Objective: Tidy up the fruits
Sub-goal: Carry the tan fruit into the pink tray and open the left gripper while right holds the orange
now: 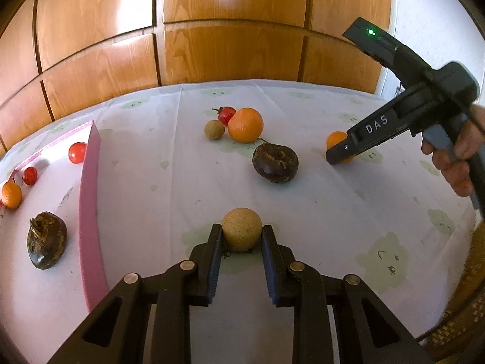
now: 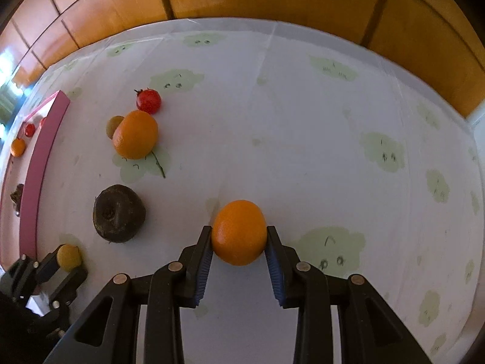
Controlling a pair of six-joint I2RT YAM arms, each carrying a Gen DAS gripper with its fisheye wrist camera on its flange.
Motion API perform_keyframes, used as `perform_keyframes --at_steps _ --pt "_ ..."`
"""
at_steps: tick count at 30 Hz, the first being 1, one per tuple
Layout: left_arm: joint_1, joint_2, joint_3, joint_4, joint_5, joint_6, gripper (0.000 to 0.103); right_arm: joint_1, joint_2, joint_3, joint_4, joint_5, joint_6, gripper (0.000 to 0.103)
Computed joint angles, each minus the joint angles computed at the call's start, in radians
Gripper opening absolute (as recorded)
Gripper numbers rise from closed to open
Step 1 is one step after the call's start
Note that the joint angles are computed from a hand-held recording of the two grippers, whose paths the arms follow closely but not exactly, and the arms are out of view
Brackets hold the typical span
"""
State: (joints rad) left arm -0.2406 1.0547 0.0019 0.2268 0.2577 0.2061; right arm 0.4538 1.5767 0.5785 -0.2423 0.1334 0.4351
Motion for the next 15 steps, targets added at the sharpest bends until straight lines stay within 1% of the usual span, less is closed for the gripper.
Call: perform_keyframes --at_steps 1,3,6,10,11,13,14,15 --pt "0.015 0.025 0.018 -0.005 0.014 0.007 0.025 0.006 0.002 0.002 0.000 0.010 0.001 0.034" --pt "0.034 -0.022 0.039 -0.095 0.038 0.009 0.025 0.002 0.001 0.005 0.000 0.005 0.009 0.034" --pt "0.047 -0.199 0.042 -0.267 0.059 0.020 0.025 -0.006 -0.005 0.006 -0.005 0.003 0.000 0.034" --pt "0.138 -0.404 0.087 -0.526 0.142 0.064 0.025 -0.012 -0.011 0.002 -0.014 0.014 -0.017 0.034" --pt "0.182 -0.435 0.106 -0.580 0.172 0.088 0.025 -0.012 -0.012 0.003 -0.016 0.013 -0.016 0.034" --pt "0.290 -0.433 0.157 -0.653 0.244 0.142 0.025 -0.006 -0.010 0.008 -0.019 0.010 -0.010 0.034" --pt "0.358 -0.411 0.184 -0.683 0.286 0.176 0.025 -0.002 -0.009 0.011 -0.024 0.014 -0.013 0.034" --pt "0.428 -0.354 0.218 -0.689 0.325 0.207 0.025 0.009 0.002 0.019 -0.023 0.020 -0.008 0.034"
